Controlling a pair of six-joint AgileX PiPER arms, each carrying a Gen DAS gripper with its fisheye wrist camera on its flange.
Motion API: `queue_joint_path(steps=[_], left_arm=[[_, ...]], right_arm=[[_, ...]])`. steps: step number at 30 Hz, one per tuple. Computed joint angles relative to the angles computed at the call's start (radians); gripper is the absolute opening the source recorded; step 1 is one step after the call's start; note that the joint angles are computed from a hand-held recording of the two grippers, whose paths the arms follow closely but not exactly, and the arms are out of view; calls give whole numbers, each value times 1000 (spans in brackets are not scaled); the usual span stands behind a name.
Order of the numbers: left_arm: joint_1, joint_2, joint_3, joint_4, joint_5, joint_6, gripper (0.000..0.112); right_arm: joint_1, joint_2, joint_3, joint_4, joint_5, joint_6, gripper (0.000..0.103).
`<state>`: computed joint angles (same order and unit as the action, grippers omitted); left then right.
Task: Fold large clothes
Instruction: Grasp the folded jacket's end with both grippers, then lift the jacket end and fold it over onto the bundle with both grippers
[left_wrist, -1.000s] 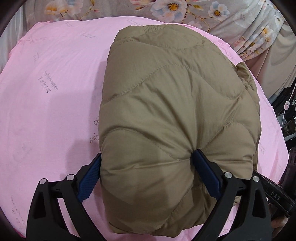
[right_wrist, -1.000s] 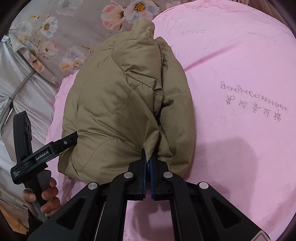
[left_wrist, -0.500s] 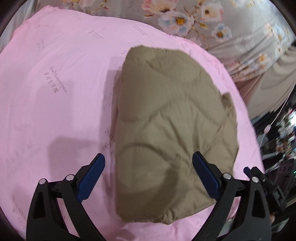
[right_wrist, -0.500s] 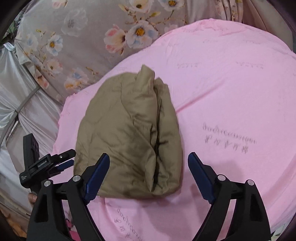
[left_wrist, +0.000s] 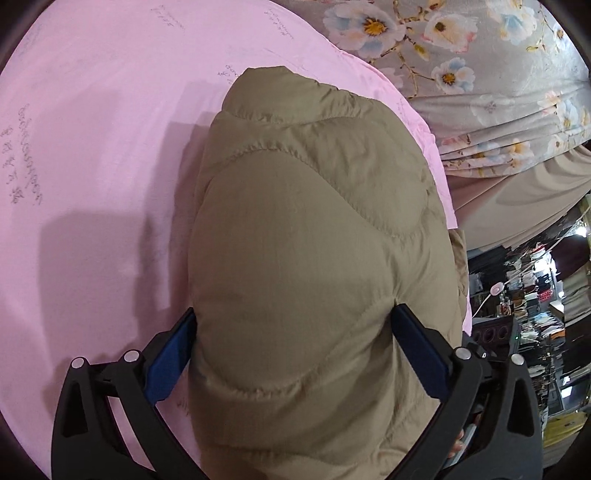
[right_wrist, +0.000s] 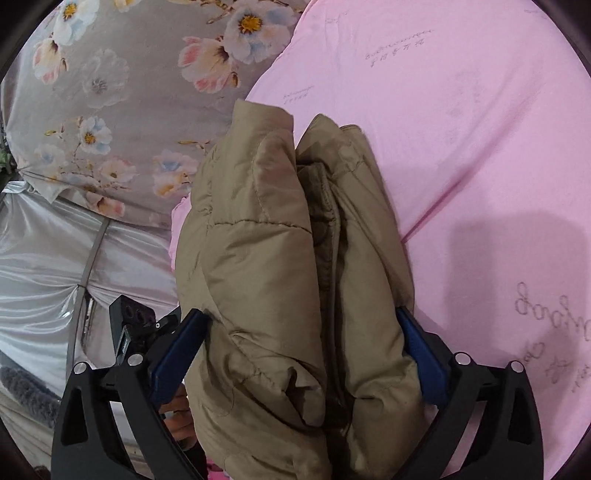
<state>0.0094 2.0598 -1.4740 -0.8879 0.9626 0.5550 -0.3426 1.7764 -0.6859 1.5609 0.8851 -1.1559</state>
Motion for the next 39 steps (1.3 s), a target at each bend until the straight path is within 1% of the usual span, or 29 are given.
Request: queue_joint_path(steps=[3,4,5,6,7,8,9,10,11,13,16,18,20,23,25,26,27,28,29,30,31,32,33,34,35,37,38,39], left_arm=[[-8,5,14,-40,-32,35,98],[-10,2,20,-46,-39,48,98],[-14,-7,30,-51,-50,63,98],[-21,-21,43,-54,-64,83,98],[-29,-44,67,-58,-93,106,98],[-36,-58,78,-59,-112,121,96],[-46,-84,99,-55,-139,136,94],[-49,-97,107,-61,-154,150,87],[-51,-122,122,-76,-165,183,81],[-51,-168,138,-101,-175,234,72],[-43,-202,128,-143,-163,291,69],[-30,-223,106,-178,-149,333,66],[-20,-226,67,-205,-140,355,65],[-6,-204,-10,-193,-147,325,65],[11,-175,-58,-150,-145,286,66],[27,-142,-92,-115,-126,255,66],[49,-114,-114,-98,-98,242,66],[57,-81,-142,-75,-80,218,66],[71,-60,-141,-43,-80,203,66],[70,-45,-142,-10,-93,184,66],[72,-31,-138,19,-109,171,67],[84,-16,-126,22,-116,181,69],[102,-6,-115,6,-110,208,70],[116,1,-109,-8,-100,228,72],[127,9,-113,-13,-85,238,75],[137,27,-130,-5,-68,233,79],[144,42,-142,-5,-52,232,84],[144,61,-161,-2,-35,225,88]], right_arm=[[58,-1,-15,26,-27,-28,97],[71,0,-18,35,-28,-36,94],[81,-1,-18,52,-21,-51,84],[83,-6,-18,60,-14,-62,71],[82,-14,-16,72,-2,-78,64],[82,-23,-17,79,14,-88,49],[84,-42,-15,86,25,-98,38],[95,-71,-12,96,22,-110,34],[117,-114,-9,103,-4,-117,31],[163,-193,-19,103,-60,-115,29],[229,-294,-66,108,-122,-116,27],[269,-324,-123,86,-169,-98,27],[293,-317,-190,59,-197,-80,27],[292,-238,-289,20,-209,-17,27],[284,-189,-312,-25,-222,52,30],[289,-156,-317,-65,-248,113,37],[296,-137,-315,-112,-275,175,47],[310,-118,-308,-167,-316,249,51],[325,-94,-300,-239,-355,330,58],[333,-73,-288,-285,-379,374,65],[331,-53,-275,-291,-382,380,69],[313,-22,-261,-257,-346,350,75],[286,11,-249,-185,-281,282,81],[255,53,-244,-126,-196,231,83],[236,94,-248,-90,-128,195,88],[223,166,-275,-54,-44,154,94],[226,183,-282,-29,-30,123,98],[241,195,-307,-33,-26,107,98]])
